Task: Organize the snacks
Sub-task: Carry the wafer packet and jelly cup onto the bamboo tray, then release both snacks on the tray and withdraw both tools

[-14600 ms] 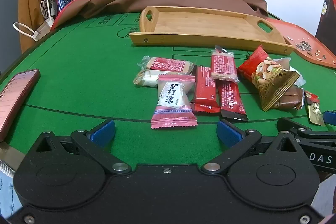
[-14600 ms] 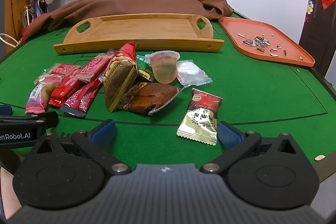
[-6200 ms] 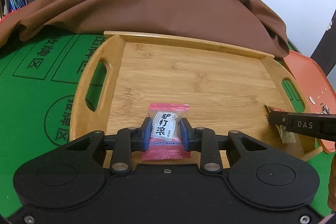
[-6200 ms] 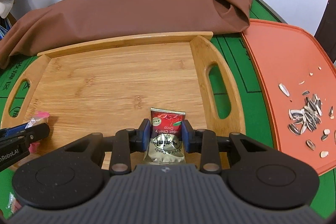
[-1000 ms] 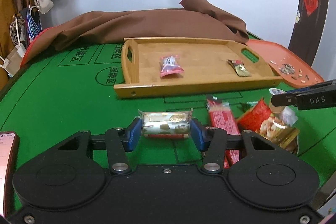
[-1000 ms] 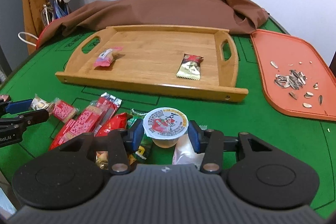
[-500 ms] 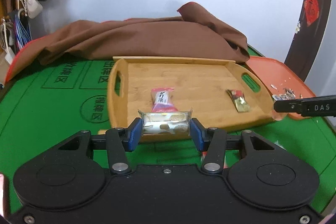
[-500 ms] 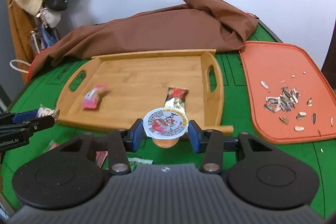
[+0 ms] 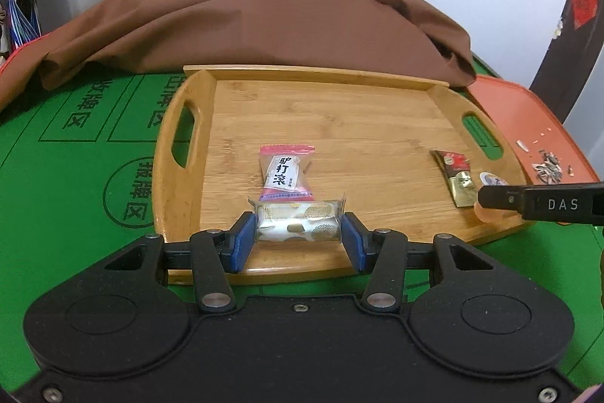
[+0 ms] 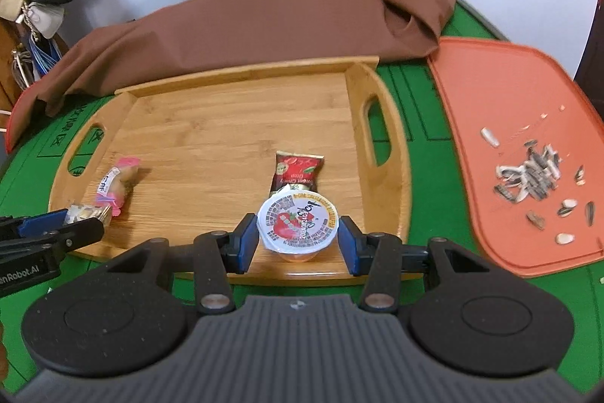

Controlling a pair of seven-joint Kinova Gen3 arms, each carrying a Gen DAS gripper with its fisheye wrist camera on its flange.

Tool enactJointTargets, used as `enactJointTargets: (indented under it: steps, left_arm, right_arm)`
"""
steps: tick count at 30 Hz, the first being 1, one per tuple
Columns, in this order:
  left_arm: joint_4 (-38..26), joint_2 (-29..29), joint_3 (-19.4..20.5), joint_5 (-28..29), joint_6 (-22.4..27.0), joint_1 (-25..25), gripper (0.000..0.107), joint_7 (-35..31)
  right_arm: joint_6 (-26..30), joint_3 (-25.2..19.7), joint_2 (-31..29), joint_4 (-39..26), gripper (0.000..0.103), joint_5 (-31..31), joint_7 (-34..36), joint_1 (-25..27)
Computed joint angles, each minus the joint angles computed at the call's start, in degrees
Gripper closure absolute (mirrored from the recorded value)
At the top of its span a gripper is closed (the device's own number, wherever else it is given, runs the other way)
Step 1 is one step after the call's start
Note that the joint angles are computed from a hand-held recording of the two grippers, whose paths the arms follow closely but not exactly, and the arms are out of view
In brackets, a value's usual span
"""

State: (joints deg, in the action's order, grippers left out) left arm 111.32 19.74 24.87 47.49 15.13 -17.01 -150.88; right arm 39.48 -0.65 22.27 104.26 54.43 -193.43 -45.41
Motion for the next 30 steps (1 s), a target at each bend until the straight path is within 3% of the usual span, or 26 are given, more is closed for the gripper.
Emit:
enactJointTargets:
  steps: [14,20,25,27,30]
  left_arm:
    - [-2.95,2.98,-3.36,-12.10,-3.20,6.08,0.060,13.87]
    - [-2.13,3.41,1.04,-15.73,-4.43,2.64,0.060,16.09]
    - [-2.46,3.78,1.92,-18.82,-4.51,2.12,0.056,19.37]
    - [-1.77,3.78,3.95,-19.35,-5.60,0.47,0.052,19.61]
    - [-0.40,3.30,7.46,-20.84,-7.63,-2.37,0.043,19.81]
  right_arm:
    - [-0.39,1.19,1.68,-1.80,0.052,0.38,-0.18,0.38]
    - [-2.17,1.15,0.74,-0.61,0.052,0.26,-0.03,0.66]
    - [-2.44,1.14,0.47,-0.27,0.051,0.24,0.03,0.50]
    - [-2.57,1.29,0.41,-0.15,0.048,0.44,-0.51,0.38]
    - [-2.46,1.60,0.13,0.40,0.034,1.95,-2.32,-0.41]
